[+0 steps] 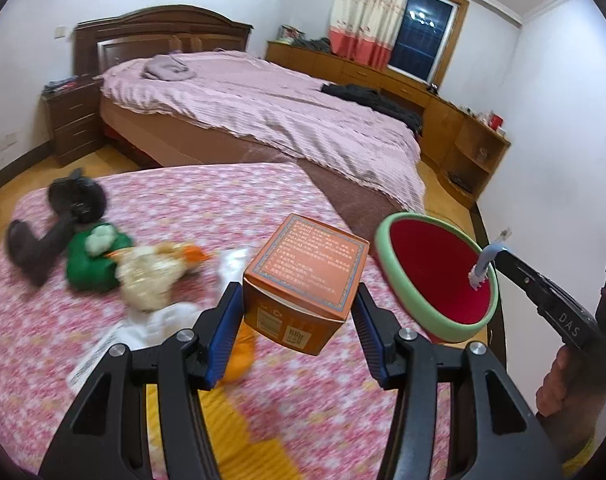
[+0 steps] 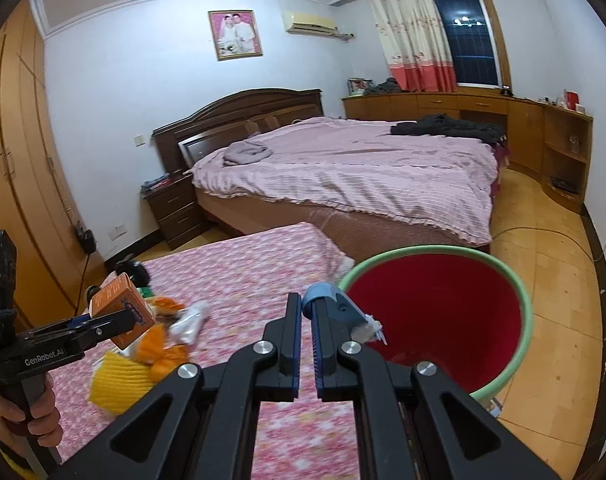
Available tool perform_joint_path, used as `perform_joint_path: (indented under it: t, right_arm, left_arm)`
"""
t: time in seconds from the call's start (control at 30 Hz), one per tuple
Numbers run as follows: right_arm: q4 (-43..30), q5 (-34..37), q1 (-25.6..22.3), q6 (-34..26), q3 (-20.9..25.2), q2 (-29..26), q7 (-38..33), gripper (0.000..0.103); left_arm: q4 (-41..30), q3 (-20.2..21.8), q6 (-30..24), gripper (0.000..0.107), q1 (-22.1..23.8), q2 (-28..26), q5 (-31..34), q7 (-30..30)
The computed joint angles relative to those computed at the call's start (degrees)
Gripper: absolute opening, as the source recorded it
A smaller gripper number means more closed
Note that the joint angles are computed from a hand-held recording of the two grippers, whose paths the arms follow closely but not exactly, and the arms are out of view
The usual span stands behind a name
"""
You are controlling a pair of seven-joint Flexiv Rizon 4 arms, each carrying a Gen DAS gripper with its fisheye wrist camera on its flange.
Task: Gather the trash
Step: 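Carry orange box and blue piece over the red bucket with both tools, then open both tools to drop the items into the red bucket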
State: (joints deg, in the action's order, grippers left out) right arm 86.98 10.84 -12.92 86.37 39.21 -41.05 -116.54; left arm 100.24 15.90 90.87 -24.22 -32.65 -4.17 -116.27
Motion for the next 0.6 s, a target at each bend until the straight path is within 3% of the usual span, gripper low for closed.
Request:
perform_joint_path:
  t: [0.3,0.6]
  right_arm:
    - [-7.68,2.06,0.78,-6.5,-4.63,-4.54,2.01,0.006]
    - [-13.78,6.73,2.83,-11.41,-10.26,-7.53,2.21,0.007]
  left_arm:
    - [-14.47,-6.85,-5.67,0.055,3.34,-8.37,-0.74,4.57]
    - [-28.12,-12.44,-14.76,0.055,5.18,-16.66,-1.36,10.49]
